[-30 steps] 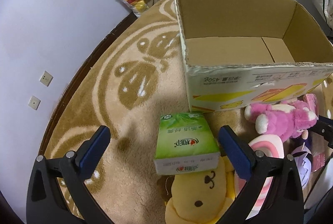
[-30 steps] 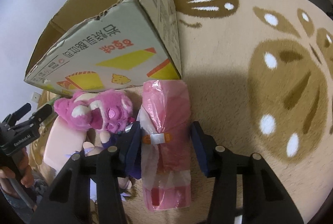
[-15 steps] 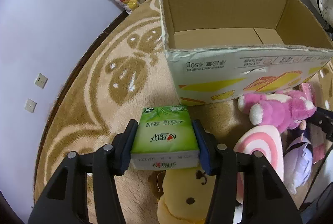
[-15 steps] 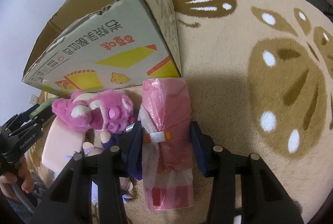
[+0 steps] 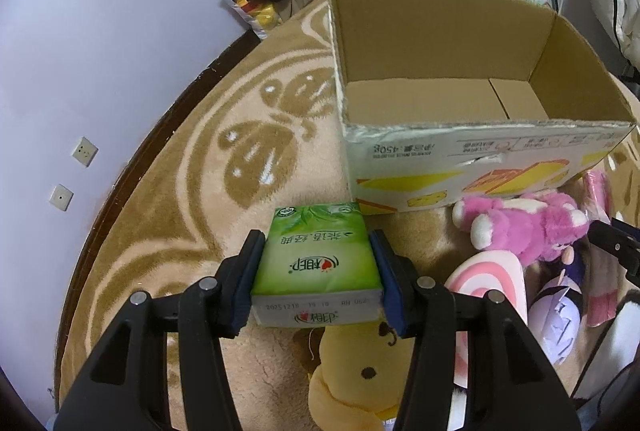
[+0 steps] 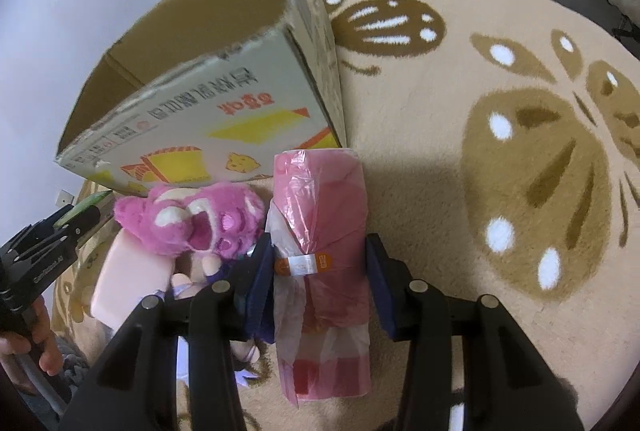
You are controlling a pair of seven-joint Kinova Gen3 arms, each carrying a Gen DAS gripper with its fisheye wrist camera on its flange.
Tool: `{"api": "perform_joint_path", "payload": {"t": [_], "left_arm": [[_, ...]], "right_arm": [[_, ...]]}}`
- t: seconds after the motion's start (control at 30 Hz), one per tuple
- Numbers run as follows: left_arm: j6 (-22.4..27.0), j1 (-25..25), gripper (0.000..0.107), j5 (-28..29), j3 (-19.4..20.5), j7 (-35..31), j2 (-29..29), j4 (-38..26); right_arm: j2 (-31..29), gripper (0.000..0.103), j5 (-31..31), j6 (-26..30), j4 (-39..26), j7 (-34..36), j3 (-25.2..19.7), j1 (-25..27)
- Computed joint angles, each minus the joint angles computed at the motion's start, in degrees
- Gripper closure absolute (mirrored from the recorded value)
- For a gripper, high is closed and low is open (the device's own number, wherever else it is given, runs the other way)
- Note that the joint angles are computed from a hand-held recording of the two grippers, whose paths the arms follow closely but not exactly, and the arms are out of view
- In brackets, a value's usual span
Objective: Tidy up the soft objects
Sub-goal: 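Lift both held items and lower them into the cardboard box, opening both tools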
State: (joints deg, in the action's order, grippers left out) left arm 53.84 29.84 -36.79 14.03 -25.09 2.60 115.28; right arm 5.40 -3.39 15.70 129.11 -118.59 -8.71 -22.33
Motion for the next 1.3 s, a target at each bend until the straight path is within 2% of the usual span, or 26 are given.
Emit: {"api": "perform_joint_path", "payload": {"t": [0.13, 0.3, 0.43, 0.67, 0.8, 1.0, 1.2, 1.3], "left_arm": [[0.4, 0.1, 0.056, -0.2, 0.5, 0.5, -1.3, 0.2], [1.9, 0.6, 0.056, -1.5, 1.8, 2.1, -2.5, 0.5], [3.4, 0.8, 0.056, -2.5, 3.0, 3.6, -4.1, 0.8], [5.1, -0.5, 0.056, -3.1, 5.3, 6.4, -8.3, 1.6], [8.0, -1.0, 0.057, -6.8, 8.5, 10.4, -10.1, 1.7], [9.0, -1.5, 0.057, -13.9, 12.5, 17.1, -11.5, 2.5], [7.3, -1.1, 0.056, -18.7, 12.6, 18.4, -11.5, 2.1], [6.0, -1.2, 0.056, -20.2, 12.2, 18.2, -11.0, 1.8]], "right_arm": [[-3.0, 0.055, 4.1, 0.2, 0.6, -4.8, 0.4, -1.8], [-6.0, 0.055, 4.1, -0.4, 1.9, -6.0, -0.8, -1.0], [-9.0, 0.055, 8.8, -0.5, 3.1, -11.7, -3.3, 0.0], [-13.7, 0.055, 12.8, -0.1, 4.0, -16.6, -7.6, 2.5], [-16.5, 0.055, 14.4, 0.1, 4.0, -18.2, -10.8, 4.8], [-18.6, 0.055, 16.0, -1.2, 3.3, -18.7, -13.7, 8.0], [-17.7, 0.055, 17.5, -1.7, 1.1, -17.8, -14.7, 10.3], [-16.9, 0.055, 17.8, -1.8, -0.3, -16.1, -13.6, 9.8]]}}
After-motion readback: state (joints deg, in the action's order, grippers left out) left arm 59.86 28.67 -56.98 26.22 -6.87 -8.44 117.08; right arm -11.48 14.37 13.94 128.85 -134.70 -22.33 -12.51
